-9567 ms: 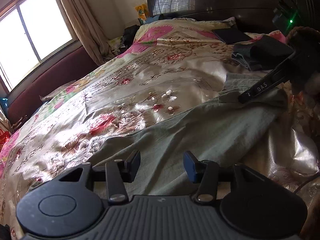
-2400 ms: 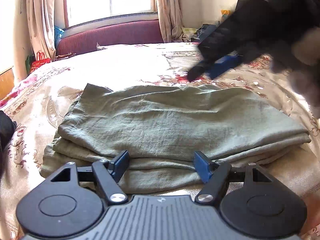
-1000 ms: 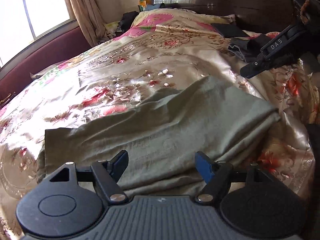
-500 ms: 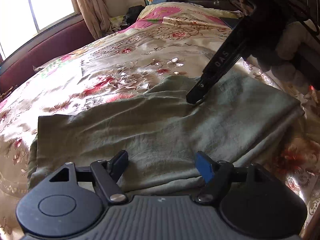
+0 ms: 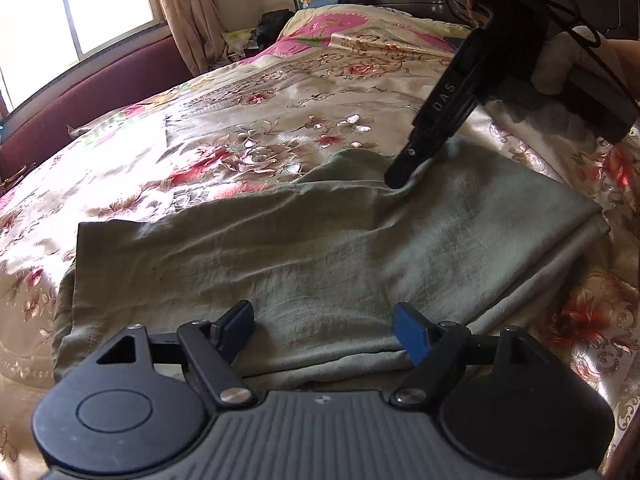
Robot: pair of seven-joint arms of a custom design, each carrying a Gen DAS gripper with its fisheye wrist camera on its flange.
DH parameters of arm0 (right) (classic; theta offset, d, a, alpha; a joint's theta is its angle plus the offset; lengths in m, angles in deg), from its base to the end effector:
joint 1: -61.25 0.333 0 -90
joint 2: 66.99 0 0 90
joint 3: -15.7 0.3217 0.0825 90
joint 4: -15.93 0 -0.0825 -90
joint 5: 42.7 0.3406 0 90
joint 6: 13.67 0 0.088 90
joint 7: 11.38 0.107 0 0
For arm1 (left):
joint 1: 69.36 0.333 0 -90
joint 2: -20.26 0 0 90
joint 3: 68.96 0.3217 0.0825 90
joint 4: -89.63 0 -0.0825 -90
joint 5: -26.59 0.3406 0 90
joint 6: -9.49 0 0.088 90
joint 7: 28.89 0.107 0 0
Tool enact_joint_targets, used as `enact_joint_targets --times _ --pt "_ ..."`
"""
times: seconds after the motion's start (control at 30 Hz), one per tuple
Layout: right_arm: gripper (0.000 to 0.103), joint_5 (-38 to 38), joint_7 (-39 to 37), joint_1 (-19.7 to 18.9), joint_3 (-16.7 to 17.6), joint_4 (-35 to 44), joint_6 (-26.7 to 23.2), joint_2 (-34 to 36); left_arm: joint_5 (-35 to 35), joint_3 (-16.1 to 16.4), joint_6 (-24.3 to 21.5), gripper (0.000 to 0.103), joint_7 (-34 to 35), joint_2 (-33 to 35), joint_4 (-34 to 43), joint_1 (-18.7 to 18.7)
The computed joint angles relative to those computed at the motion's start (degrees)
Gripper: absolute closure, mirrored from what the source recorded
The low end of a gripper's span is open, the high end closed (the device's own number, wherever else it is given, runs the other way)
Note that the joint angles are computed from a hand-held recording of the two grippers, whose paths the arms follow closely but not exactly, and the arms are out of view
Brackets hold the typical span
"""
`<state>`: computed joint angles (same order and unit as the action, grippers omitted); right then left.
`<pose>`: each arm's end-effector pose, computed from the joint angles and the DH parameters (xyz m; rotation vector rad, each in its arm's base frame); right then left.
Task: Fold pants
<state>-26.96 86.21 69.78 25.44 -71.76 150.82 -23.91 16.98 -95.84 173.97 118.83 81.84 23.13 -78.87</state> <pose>0.6998 0.1828 0.3135 -1.6508 1.8951 -0.1289 0.7105 -0.3196 0.2735 -0.5906 2.5484 -1.0137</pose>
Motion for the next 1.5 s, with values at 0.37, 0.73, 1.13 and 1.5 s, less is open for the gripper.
enact_joint_targets --times 0.37,0.73,1.13,1.5 --pt "0.074 5.2 -10.7 -1.9 4.3 -4.5 -2.8 -4.0 0.2 0.7 -0.1 0.012 -0.3 -0.1 0.0 -0.4" --pt "0.053 -6.2 -10.5 3.0 -2.5 5.1 -11.1 -0.4 0.2 -0.3 -0.7 0.011 0.9 0.7 0.9 0.2" --pt "0.093 -8.0 1.9 6.6 -8.0 13.8 -14.0 5.6 -1.3 0.2 0.0 0.008 -0.5 0.2 -0.2 0.5" --pt "0.076 -15.5 8.8 10.6 -9.3 12.4 -0.6 4.3 0.2 4.2 2.5 0.006 -8.7 -0.2 0.7 -0.3"
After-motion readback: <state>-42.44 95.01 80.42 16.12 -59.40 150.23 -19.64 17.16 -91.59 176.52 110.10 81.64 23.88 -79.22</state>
